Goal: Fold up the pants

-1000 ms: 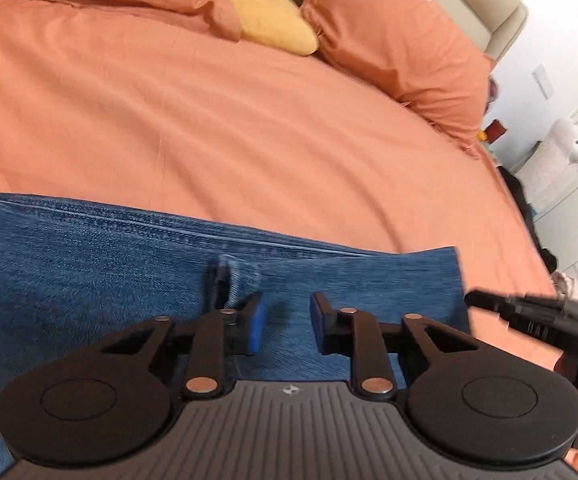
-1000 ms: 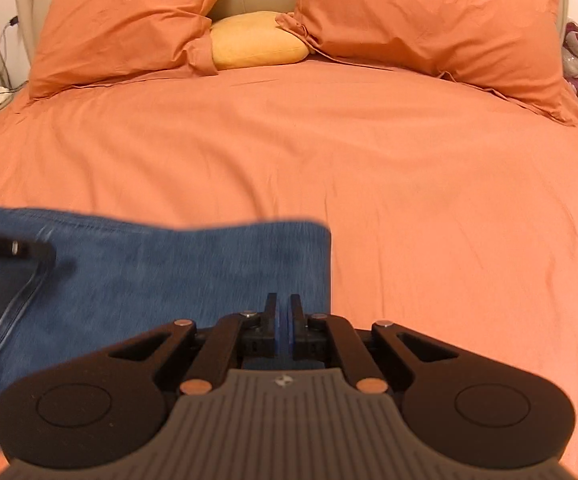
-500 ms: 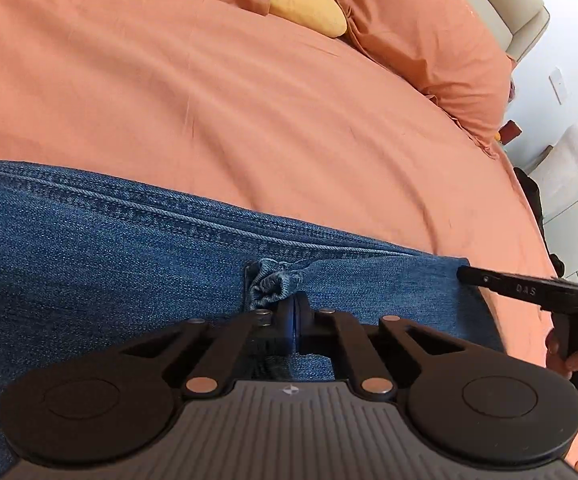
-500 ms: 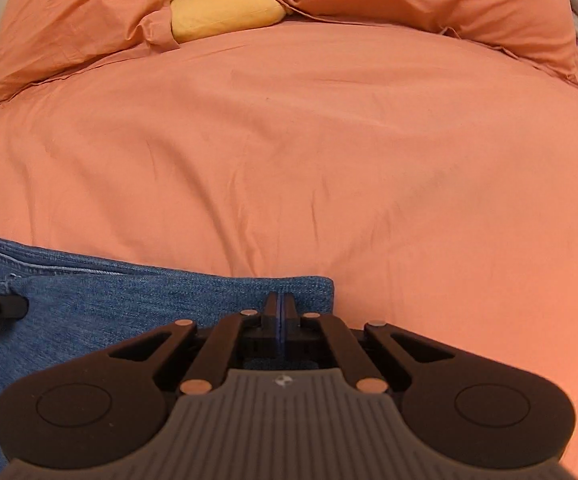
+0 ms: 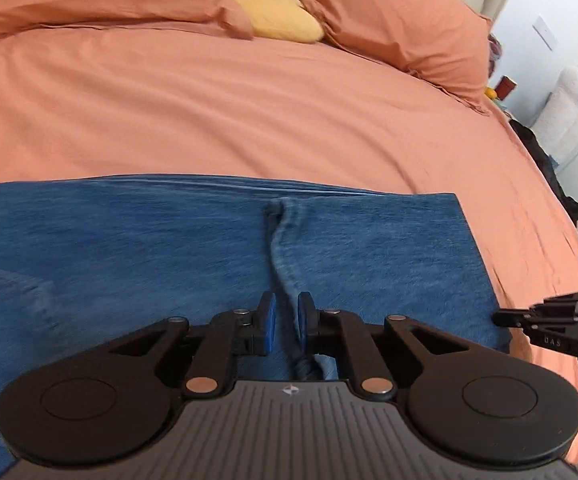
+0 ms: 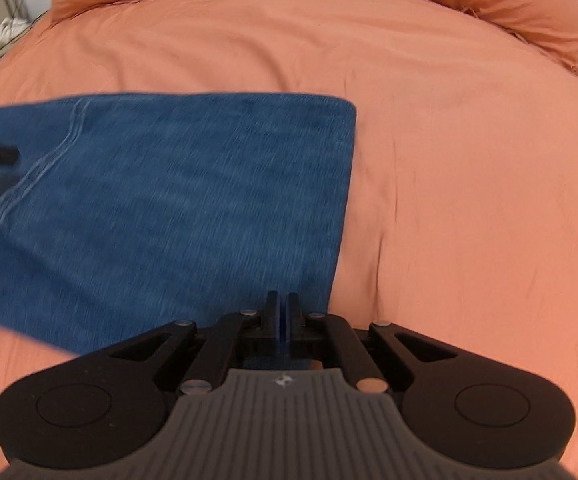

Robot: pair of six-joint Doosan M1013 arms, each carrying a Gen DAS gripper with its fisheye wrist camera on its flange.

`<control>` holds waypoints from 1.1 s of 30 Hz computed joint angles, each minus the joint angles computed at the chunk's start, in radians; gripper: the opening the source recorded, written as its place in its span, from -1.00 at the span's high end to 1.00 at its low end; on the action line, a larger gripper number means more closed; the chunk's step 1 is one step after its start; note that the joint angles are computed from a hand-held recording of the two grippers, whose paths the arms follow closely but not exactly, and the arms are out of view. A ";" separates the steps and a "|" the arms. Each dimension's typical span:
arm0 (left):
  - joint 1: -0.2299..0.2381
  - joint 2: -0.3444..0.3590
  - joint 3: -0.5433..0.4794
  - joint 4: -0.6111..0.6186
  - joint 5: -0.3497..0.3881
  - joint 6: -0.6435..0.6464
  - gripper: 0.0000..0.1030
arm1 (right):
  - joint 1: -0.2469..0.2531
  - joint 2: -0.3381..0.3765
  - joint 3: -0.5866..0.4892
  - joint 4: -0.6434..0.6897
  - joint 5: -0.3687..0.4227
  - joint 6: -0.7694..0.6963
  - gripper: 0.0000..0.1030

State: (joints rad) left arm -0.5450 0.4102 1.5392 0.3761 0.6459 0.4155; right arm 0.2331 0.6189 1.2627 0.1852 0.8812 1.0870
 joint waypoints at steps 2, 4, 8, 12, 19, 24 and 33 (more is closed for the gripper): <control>-0.006 -0.038 0.032 0.030 0.024 -0.063 0.73 | 0.000 -0.014 0.029 -0.004 -0.011 -0.005 1.00; -0.009 -0.082 0.078 0.045 0.022 -0.143 0.69 | 0.006 -0.019 0.054 -0.028 -0.028 -0.014 1.00; -0.023 -0.154 0.142 0.133 0.073 -0.286 0.58 | 0.031 -0.022 0.066 -0.119 -0.059 0.009 1.00; -0.022 -0.237 0.221 0.221 0.091 -0.467 0.36 | 0.063 -0.020 0.039 -0.229 -0.026 0.035 1.00; -0.023 -0.346 0.357 0.430 0.177 -0.807 0.03 | 0.078 -0.054 0.017 -0.023 -0.038 -0.203 1.00; -0.019 -0.394 0.481 0.548 0.169 -1.147 -0.13 | 0.112 -0.029 -0.027 0.055 -0.005 -0.357 0.97; -0.002 -0.370 0.625 0.795 0.061 -1.697 -0.15 | 0.189 0.071 -0.176 -0.011 0.121 -0.394 0.73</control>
